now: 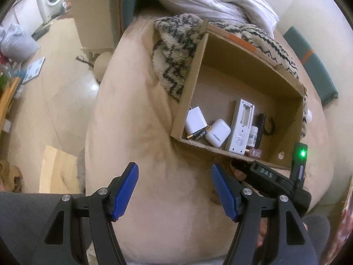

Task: Organize rigid objects
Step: 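Grasp the pink toy with the right tool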

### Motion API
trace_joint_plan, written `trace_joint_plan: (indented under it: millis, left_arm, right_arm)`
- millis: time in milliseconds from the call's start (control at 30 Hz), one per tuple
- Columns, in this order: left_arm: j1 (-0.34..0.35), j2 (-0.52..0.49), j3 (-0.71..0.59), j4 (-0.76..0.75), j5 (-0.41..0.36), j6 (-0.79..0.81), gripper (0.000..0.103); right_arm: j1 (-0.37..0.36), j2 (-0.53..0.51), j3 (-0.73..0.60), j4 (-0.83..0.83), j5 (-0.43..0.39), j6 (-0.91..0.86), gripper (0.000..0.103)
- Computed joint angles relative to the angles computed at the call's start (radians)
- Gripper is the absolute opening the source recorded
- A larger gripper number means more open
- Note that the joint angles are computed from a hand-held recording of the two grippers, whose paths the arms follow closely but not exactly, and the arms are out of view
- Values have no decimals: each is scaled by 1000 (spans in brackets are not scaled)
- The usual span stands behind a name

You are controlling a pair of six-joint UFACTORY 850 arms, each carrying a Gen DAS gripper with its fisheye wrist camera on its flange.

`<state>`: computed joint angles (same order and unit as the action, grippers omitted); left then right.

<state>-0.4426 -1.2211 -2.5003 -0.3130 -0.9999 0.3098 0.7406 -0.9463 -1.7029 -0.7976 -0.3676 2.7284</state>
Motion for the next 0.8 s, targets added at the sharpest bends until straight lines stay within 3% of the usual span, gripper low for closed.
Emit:
trace_joint_plan:
  millis: [133,200,233,267,467,500,600,800]
  left_arm:
    - [1,7,11,-17,9,1,66]
    - [-2,21,35,-10,23,12,66]
    - [-4,31,55,-4,36,17,66]
    - [-6,30,54,2,37,17,66]
    - [-16,31,67,59,71,-2,66]
    - [-17,28,65,74,75,-10,66]
    - [-18,17,52,102,71,-29,66]
    - [-35,23,80,141,82,-26,66]
  right_arm:
    - [12,-17,-29,-22,-42,24,58]
    - [17,-27,-50,18,-60,-58,56]
    - [20,-41,-77,85,-88,-147,42]
    - [23,-51,-94,125,-109,-205,34]
    - [55,-49,-147,132,-208,-322,32]
    - [56,-39,-144,140,-208,-346,25]
    - [73,-1,-137,154,-235,-437,24]
    - [110,100,-85,15,-356,-463,24]
